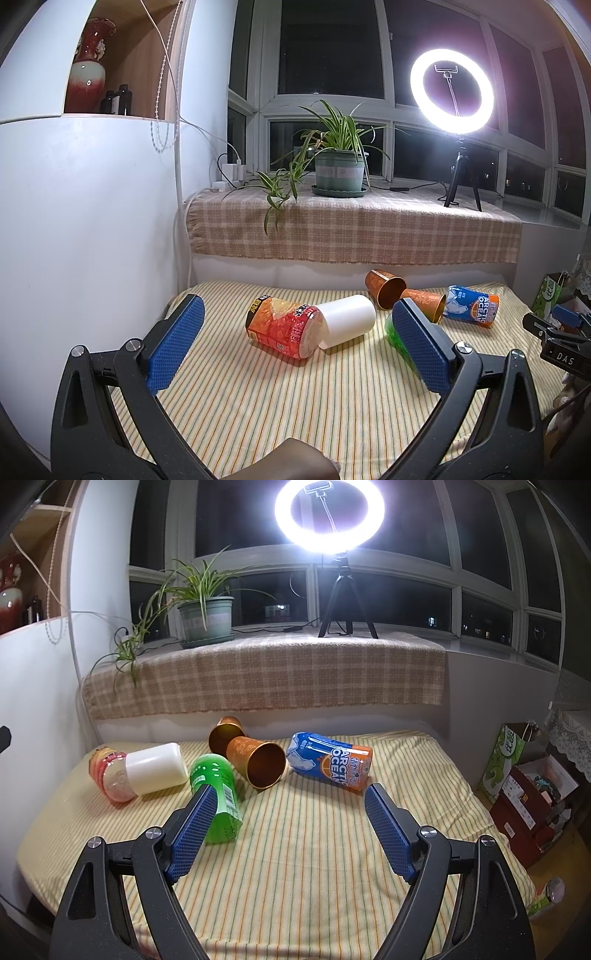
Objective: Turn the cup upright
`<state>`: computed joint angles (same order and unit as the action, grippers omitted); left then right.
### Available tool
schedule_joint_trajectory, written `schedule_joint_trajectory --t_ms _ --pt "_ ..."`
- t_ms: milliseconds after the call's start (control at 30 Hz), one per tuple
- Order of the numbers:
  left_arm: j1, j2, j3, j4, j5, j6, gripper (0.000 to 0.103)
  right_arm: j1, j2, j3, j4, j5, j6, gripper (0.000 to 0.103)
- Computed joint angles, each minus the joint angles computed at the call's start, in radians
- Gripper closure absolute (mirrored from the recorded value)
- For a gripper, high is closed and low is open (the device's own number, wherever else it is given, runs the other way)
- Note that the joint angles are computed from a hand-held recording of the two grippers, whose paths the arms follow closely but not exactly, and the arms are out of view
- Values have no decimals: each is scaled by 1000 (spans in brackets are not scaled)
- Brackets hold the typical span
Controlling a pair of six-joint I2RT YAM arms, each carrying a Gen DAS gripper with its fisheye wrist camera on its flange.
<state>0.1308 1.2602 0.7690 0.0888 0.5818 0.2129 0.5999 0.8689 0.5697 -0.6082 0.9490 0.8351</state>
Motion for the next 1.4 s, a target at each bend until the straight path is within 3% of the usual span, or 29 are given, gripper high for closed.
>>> schedule_joint_trajectory --t_ms 300,500,867,1167,1400 --pt "-15 -12 -6 -15 -10 6 0 -4 6 -4 9 -7 -7 21" --pt "-20 2 -2 -32 -7 27 0 -70 -18 -26 69 -81 -100 21" --pt "-37 46 11 -87 16 98 0 -454 -2 -21 216 -463 -561 21" --pt "-37 85 31 -132 15 147 0 -709 240 112 278 -730 -903 21" --pt "-35 114 41 -146 -12 169 0 -805 511 260 298 -792 -1096 21"
